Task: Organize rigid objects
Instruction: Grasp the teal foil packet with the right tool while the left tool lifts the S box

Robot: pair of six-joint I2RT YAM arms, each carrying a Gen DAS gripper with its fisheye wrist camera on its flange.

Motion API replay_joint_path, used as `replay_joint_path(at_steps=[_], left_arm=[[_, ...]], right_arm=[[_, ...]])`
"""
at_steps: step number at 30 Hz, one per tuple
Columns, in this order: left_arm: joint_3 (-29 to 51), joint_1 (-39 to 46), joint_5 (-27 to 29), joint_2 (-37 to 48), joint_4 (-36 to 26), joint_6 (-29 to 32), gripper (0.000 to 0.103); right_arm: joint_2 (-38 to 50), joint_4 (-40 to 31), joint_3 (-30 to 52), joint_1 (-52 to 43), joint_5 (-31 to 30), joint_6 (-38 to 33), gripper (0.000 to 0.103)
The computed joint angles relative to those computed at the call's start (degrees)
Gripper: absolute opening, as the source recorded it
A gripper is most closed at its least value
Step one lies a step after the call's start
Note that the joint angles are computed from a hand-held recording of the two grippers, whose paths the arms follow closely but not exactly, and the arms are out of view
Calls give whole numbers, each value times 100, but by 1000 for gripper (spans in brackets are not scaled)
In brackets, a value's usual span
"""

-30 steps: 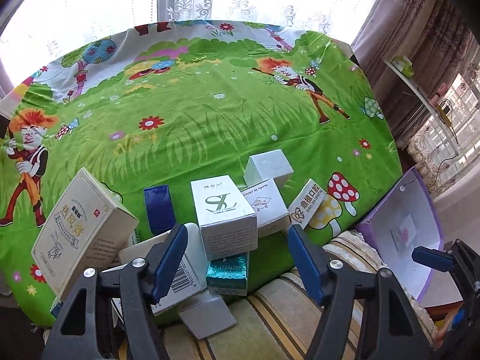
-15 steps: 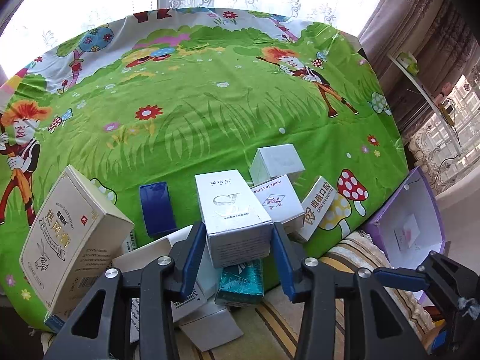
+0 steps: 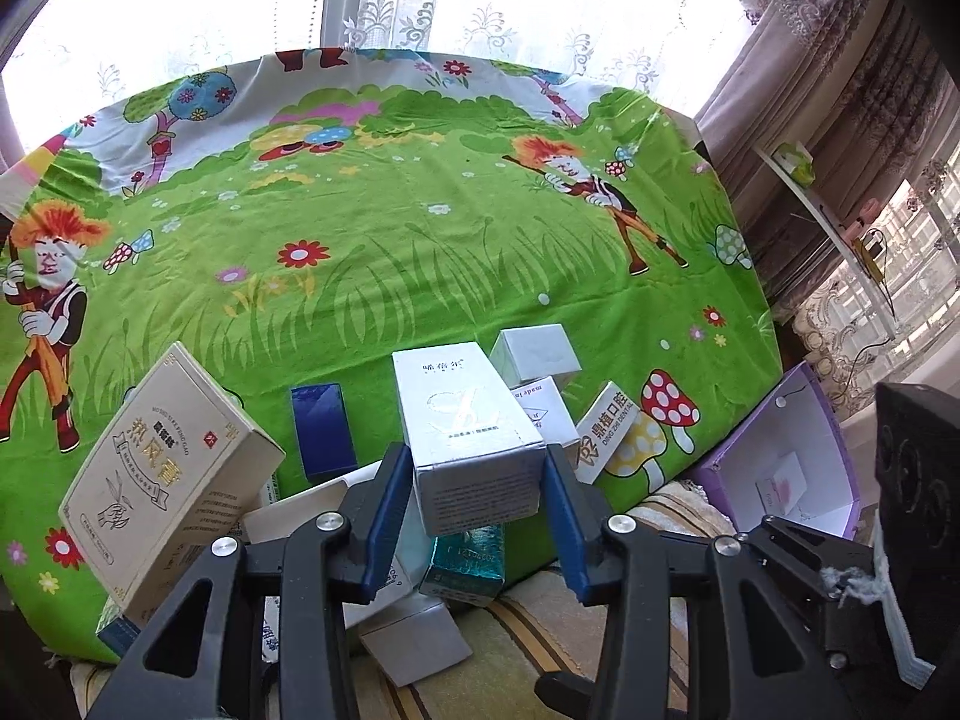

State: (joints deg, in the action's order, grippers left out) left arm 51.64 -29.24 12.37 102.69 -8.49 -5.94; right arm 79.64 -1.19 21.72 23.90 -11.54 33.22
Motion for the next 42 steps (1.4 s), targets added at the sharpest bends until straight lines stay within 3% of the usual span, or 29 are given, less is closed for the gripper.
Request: replay_joint_path(at_steps=[9,15,22,27,29,36,40,42], left_arm=[[-685,477,316,-1101,238,-79,45],[-1151,862,506,-1796,343,-74,45],[-1568,1335,859,-2225,431,-74,45],[-1752,1474,999,-2353,501,-85,45],[-1784,1520,1038,-2386,515,-89,45],[-1879,1578,1096,-2499,543,-111,45],[-1892,1544,1078,-2524,543,-125,45],[-1904,1533,1070,-2539,546,-137,45]], right_arm=[[784,-13,584,95,186,552,93],[1500,-110,1108,-5,-2,912,91],[2014,-53,1439,-29,38,1315,73],[2219,68,1575,8,76,1564,66],[2288,125,1571,-25,47,1639,57],[2465,313,1520,-145,-123,1737,54],[2447,513,1392,-194,-228,1757,42],[2379,607,1300,-201,-241,1750,41]])
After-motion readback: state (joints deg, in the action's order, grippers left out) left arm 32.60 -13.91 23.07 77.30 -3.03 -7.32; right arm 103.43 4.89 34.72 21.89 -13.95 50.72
